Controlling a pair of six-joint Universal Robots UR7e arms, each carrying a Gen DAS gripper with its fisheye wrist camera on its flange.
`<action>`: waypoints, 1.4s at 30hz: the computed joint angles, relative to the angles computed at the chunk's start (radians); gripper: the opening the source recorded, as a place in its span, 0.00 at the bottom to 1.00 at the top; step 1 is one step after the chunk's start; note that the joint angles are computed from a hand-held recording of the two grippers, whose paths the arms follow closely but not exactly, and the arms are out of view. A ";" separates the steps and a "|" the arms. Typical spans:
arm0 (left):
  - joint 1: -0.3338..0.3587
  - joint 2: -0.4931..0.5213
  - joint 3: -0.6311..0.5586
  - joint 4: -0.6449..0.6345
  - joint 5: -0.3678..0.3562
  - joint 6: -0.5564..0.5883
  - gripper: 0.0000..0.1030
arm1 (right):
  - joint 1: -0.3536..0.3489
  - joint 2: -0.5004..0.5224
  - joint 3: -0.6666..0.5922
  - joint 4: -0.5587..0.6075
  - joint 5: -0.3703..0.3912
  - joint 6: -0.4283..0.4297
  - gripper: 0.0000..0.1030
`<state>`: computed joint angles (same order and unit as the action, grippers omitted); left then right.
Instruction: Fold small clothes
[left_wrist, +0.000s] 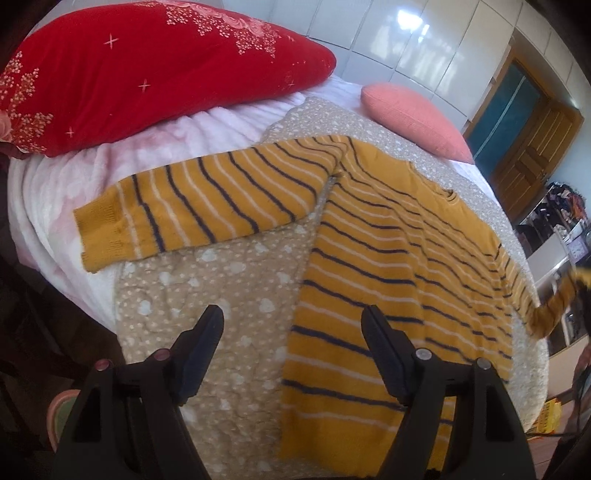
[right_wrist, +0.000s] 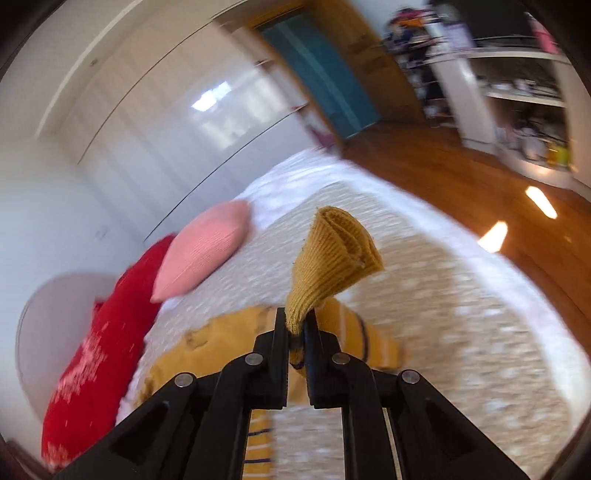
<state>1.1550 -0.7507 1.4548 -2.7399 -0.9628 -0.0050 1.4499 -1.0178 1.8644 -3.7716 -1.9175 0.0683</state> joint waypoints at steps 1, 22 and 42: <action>-0.001 -0.003 0.011 -0.019 0.023 0.018 0.74 | 0.021 0.038 -0.053 0.047 -0.001 -0.016 0.08; 0.059 -0.052 0.083 -0.071 0.072 0.045 0.74 | 0.189 0.885 -1.402 1.187 0.077 -0.210 0.22; 0.045 -0.035 0.081 -0.024 0.108 0.001 0.74 | 0.091 0.373 -0.440 0.634 0.043 -0.133 0.43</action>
